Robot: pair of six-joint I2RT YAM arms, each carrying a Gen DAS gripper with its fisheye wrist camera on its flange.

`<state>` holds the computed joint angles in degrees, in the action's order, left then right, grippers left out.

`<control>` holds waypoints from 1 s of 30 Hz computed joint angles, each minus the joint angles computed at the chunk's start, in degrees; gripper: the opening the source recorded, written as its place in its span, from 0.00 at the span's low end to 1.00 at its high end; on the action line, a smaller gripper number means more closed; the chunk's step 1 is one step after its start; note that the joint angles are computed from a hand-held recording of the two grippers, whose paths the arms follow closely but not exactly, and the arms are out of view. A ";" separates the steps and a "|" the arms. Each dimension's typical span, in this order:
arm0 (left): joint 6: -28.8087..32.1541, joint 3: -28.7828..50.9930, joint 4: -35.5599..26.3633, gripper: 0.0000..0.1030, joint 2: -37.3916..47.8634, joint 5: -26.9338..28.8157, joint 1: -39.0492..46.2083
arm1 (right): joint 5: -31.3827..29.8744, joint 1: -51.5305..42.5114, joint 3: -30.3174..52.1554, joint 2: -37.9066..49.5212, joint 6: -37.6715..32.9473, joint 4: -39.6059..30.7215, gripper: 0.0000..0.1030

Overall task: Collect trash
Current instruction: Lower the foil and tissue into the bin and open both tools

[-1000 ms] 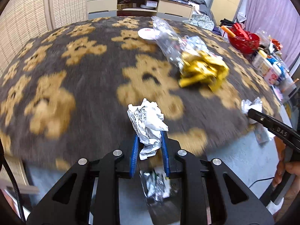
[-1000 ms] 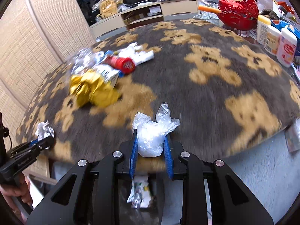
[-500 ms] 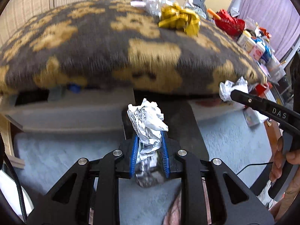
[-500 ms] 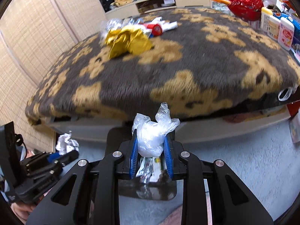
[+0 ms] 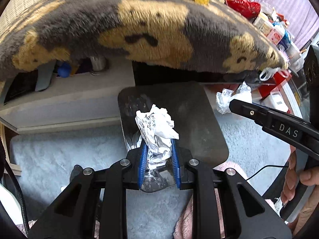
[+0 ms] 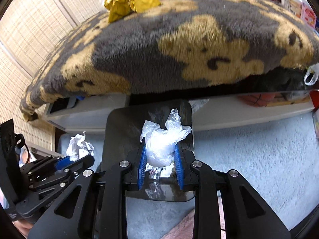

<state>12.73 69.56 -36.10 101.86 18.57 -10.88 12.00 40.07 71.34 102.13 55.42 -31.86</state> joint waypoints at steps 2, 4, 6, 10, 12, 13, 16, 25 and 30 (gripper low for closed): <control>-0.05 0.08 0.13 0.21 1.16 -0.45 -0.53 | -0.99 -0.11 -0.06 0.99 0.04 0.50 0.26; 0.00 0.24 0.11 0.21 2.12 -0.70 -0.93 | -2.02 -0.27 0.03 2.01 0.09 0.97 0.26; 0.11 0.37 0.16 0.21 2.64 -0.89 -1.28 | -3.05 -0.50 -0.11 2.78 0.32 1.66 0.26; -0.10 1.42 -0.14 0.21 4.07 -0.82 -1.69 | -4.30 -0.86 0.97 4.27 0.09 1.91 0.26; -0.14 1.86 -0.38 0.21 4.55 -0.80 -1.82 | -4.48 -0.84 1.86 5.06 -0.09 1.71 0.28; -0.09 2.11 -0.36 0.22 5.01 -0.73 -1.88 | -4.56 -0.93 2.13 5.28 -0.25 1.65 0.28; -0.06 2.53 -0.57 0.25 5.58 -0.26 -1.92 | -4.64 -1.12 2.56 5.60 -0.24 1.51 0.30; -0.98 2.65 -0.40 0.46 5.25 -0.36 -0.95 | -2.40 -1.40 1.15 2.80 0.92 0.71 0.66; -1.10 2.50 0.11 0.57 4.42 -0.37 -0.46 | 0.77 -1.36 -0.81 -0.35 2.33 -0.75 0.83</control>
<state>11.63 72.05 -35.98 106.28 18.20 -11.34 12.77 38.71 70.53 101.78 57.75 -32.60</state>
